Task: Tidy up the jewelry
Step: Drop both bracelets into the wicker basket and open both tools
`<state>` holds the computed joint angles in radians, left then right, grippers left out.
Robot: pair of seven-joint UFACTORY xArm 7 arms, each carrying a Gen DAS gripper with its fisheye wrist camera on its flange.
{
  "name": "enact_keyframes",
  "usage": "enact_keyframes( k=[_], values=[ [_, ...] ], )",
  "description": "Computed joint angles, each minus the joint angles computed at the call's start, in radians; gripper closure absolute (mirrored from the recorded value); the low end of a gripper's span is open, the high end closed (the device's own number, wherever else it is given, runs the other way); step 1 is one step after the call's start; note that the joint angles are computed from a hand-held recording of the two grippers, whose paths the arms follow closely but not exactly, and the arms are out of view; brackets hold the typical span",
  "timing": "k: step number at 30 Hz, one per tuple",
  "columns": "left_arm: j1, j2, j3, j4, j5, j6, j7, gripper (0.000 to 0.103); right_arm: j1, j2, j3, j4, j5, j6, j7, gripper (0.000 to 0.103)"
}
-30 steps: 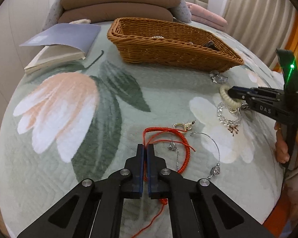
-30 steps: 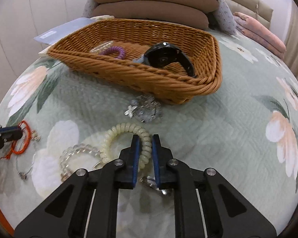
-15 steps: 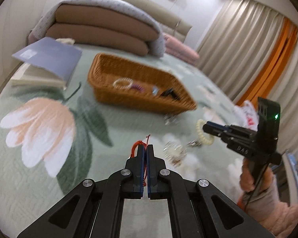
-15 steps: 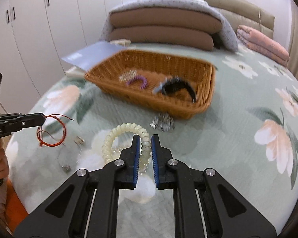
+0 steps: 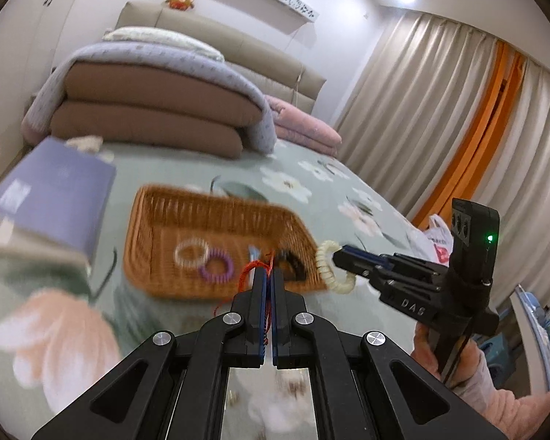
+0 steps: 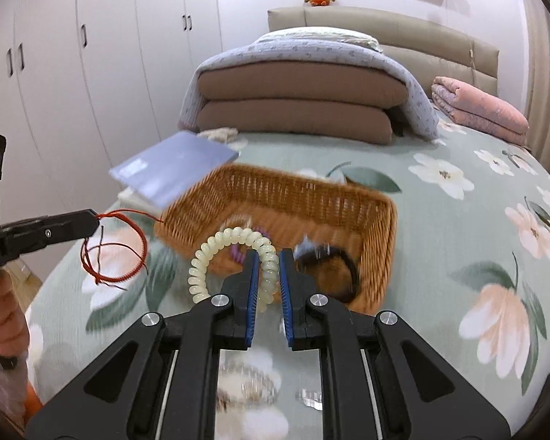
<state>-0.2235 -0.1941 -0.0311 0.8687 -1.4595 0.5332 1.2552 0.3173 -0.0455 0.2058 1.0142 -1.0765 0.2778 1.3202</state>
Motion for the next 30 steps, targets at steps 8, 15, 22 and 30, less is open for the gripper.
enact_keyframes(
  k=[8, 15, 22, 30],
  values=[
    [0.004, 0.275, -0.062, 0.278, 0.045, -0.115, -0.062, 0.102, 0.045, 0.247, -0.064, 0.281, 0.182, 0.091, -0.207, 0.093],
    [0.033, 0.481, -0.123, 0.401, 0.253, -0.212, -0.272, 0.102, 0.058, 0.487, -0.075, 0.543, 0.448, 0.203, -0.478, 0.092],
    [0.083, 0.534, -0.165, 0.409, 0.381, -0.241, -0.385, 0.102, 0.120, 0.562, -0.146, 0.588, 0.534, 0.210, -0.541, 0.092],
    [0.148, 0.474, -0.240, 0.337, 0.422, -0.249, -0.371, 0.076, 0.174, 0.505, -0.221, 0.482, 0.621, 0.095, -0.559, 0.092]
  ],
)
